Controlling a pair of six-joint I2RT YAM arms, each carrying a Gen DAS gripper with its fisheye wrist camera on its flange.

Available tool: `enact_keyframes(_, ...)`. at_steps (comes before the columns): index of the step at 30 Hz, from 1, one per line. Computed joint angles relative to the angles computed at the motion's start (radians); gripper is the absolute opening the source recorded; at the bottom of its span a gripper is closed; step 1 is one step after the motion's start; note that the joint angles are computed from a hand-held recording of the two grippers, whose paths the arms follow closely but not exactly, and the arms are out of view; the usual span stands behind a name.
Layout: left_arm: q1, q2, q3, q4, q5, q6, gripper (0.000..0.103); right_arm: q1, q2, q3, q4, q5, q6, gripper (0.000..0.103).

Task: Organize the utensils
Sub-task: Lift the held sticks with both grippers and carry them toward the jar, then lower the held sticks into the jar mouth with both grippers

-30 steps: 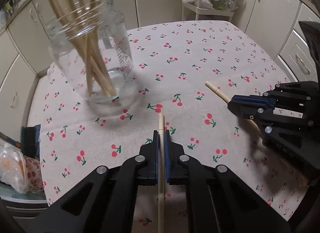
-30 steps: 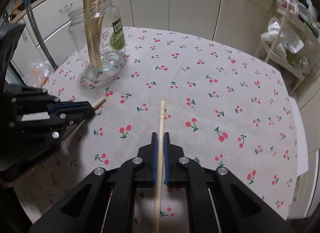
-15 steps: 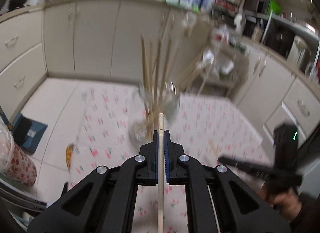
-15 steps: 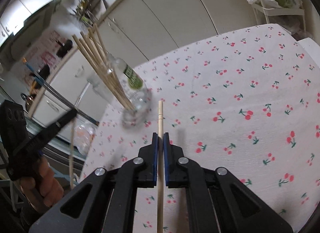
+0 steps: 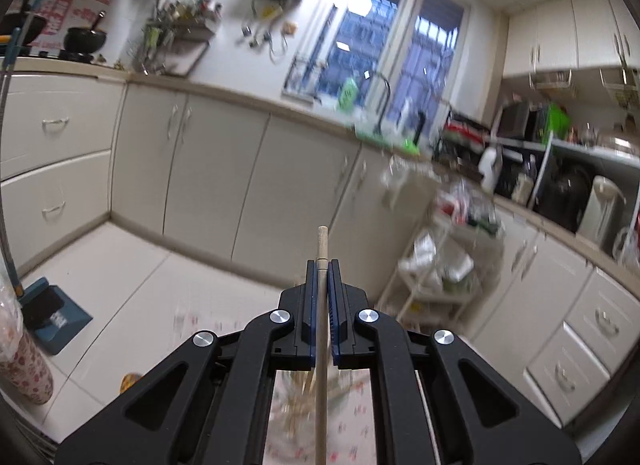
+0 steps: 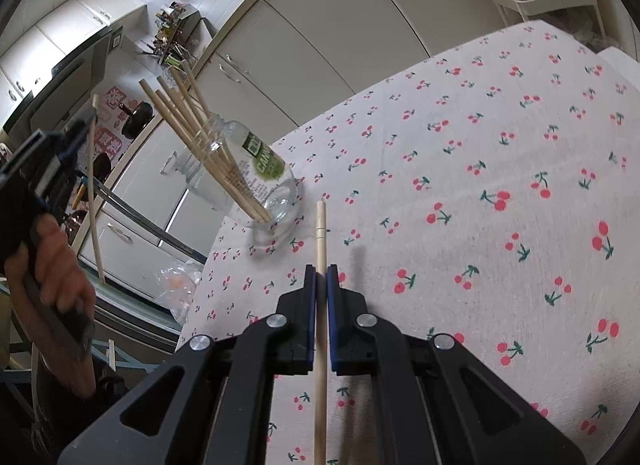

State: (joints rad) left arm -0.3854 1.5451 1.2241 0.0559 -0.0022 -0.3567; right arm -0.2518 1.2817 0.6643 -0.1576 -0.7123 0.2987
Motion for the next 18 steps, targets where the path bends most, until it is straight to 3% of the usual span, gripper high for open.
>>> enact_keyframes(10,-0.041,0.131,0.115,0.182,-0.175,-0.025,0.005,-0.015,-0.014,-0.026,0.048,-0.014,0.023,0.006)
enact_keyframes(18,-0.047,0.224,0.152,0.279,-0.247,-0.029,0.005,-0.013,-0.024,-0.028,0.047,-0.017,0.010,0.006)
